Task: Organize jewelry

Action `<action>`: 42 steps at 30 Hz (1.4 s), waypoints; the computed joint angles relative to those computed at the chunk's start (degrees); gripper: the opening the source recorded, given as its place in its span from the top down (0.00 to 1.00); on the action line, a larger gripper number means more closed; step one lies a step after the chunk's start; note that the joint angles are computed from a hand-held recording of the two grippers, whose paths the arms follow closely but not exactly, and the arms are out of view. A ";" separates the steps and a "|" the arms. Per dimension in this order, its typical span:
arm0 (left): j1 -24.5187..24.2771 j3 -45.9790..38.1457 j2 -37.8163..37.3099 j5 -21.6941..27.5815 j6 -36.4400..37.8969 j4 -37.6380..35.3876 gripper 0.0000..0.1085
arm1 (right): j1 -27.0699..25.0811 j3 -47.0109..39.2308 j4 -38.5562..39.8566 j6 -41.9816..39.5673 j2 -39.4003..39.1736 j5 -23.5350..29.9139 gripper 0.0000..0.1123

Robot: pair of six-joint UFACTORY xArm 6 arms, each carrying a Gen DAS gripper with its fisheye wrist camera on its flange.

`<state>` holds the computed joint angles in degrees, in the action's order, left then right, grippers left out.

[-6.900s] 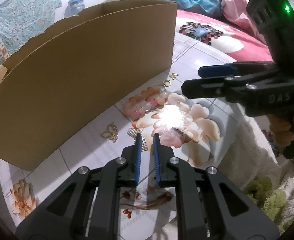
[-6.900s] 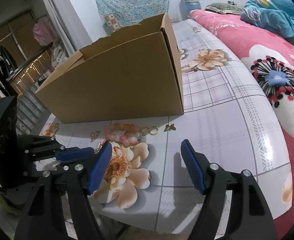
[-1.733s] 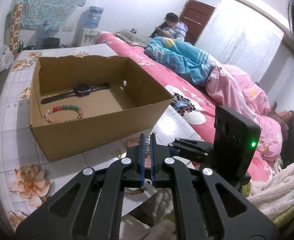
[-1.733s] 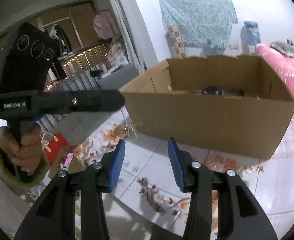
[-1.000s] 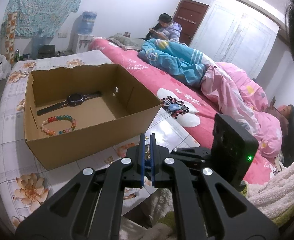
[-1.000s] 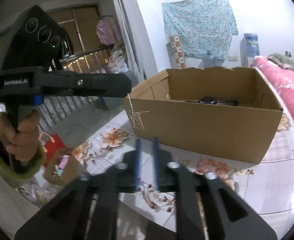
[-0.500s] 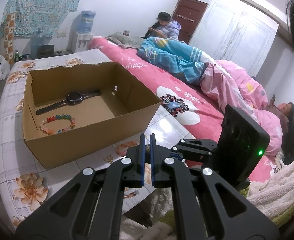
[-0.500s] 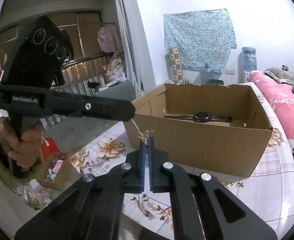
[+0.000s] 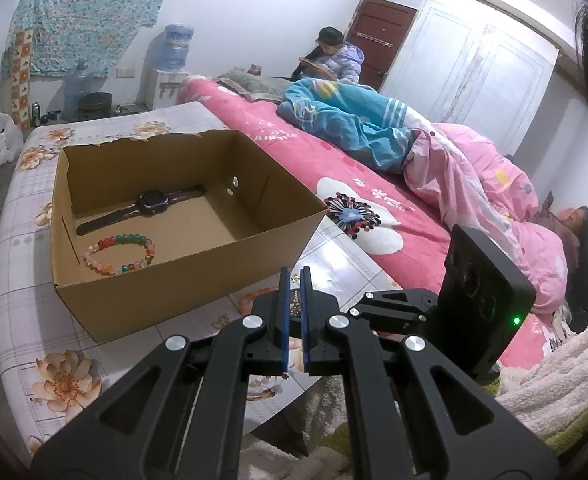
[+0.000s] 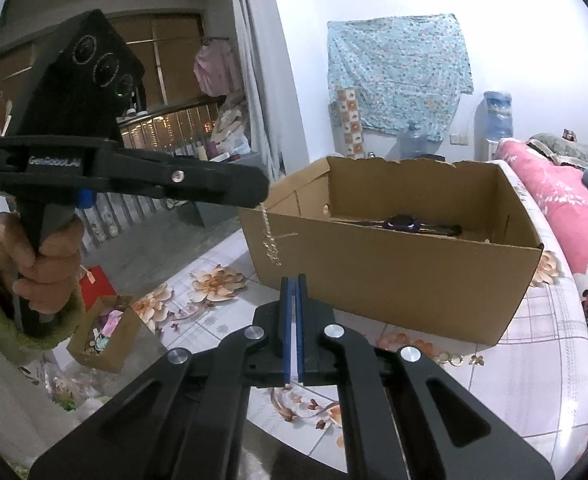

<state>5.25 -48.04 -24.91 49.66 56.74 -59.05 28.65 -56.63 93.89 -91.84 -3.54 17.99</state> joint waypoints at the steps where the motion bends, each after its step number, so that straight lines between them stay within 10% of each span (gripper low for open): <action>1: -0.05 0.03 0.01 -0.27 0.00 0.05 0.97 | 0.00 -0.04 -0.33 0.36 0.08 -0.19 0.98; 11: 0.84 2.38 0.04 -2.43 -0.74 0.05 0.97 | -4.12 2.20 -9.60 13.69 -0.19 0.15 0.95; 15: 1.30 4.22 -0.21 -4.42 -1.00 0.33 0.97 | -4.12 2.48 -14.54 18.80 1.08 3.65 0.70; 30: 5.44 8.30 2.12 -6.38 1.83 -3.18 0.97 | 3.99 -3.33 -44.52 37.22 12.74 0.75 0.87; 42: 8.34 8.86 3.37 -4.36 6.96 -8.00 0.97 | 3.02 -4.76 -52.39 42.96 13.23 2.99 0.96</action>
